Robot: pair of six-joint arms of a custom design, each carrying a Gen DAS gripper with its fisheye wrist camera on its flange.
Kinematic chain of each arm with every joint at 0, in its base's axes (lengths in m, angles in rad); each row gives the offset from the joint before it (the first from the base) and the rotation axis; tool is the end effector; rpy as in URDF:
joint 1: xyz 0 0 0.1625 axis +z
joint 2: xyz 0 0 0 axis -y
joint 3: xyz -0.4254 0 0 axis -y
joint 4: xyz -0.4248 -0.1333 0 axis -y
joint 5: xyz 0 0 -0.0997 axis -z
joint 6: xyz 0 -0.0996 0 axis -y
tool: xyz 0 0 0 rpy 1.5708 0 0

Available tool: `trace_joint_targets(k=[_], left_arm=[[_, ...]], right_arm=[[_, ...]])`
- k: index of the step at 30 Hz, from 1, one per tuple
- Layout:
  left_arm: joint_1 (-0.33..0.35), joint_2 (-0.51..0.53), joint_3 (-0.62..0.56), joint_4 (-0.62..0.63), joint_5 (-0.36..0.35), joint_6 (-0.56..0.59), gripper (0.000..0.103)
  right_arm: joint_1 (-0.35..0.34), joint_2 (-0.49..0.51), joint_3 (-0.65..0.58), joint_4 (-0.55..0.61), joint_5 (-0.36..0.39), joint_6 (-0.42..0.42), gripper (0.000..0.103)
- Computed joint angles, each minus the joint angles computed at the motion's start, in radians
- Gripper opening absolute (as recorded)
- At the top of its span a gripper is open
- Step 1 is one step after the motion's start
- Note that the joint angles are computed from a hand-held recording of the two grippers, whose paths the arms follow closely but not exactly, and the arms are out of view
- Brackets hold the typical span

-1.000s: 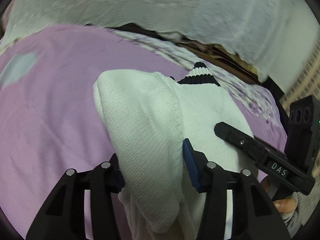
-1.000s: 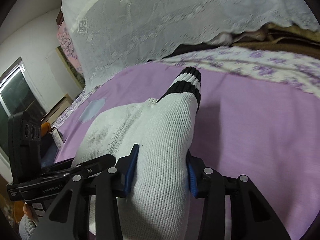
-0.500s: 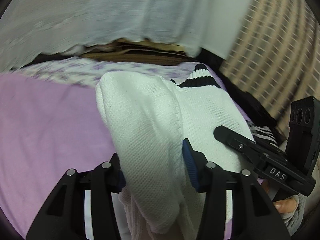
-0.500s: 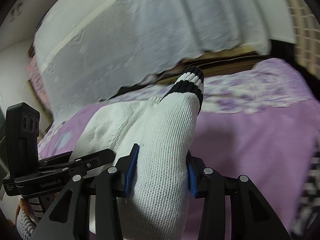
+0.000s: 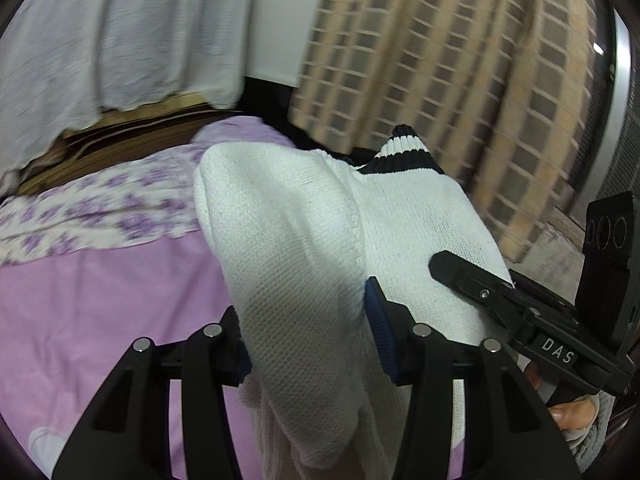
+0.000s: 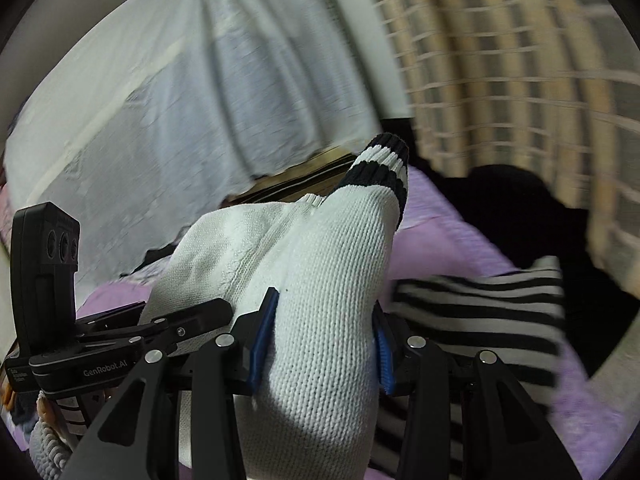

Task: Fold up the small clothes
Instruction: 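Lift and carry the bundle toward the striped clothes pile with both grippers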

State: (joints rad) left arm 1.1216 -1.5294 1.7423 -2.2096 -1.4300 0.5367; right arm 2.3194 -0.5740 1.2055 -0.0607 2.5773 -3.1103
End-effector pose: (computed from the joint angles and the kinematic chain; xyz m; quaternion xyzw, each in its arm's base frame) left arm -0.1124 -0.5723 0.4492 0.4483 0.8659 -0.2076 0.0779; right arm 0.5063 -0.4728 0.0300 0.0534 -0.8010 0.5493 0.2318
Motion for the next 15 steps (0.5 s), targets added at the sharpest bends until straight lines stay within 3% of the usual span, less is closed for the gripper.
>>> trace_joint_targets(k=[9, 15], left_arm=[[-0.075, 0.025, 0.092, -0.033, -0.002, -0.017, 0.047], [-0.08, 0.058, 0.121, -0.081, 0.038, -0.004, 0.047]], right_arm=[[-0.019, -0.141, 0.213, -0.135, 0.069, 0.011, 0.043], [-0.048, -0.148, 0.244, -0.135, 0.056, 0.058, 0.043]])
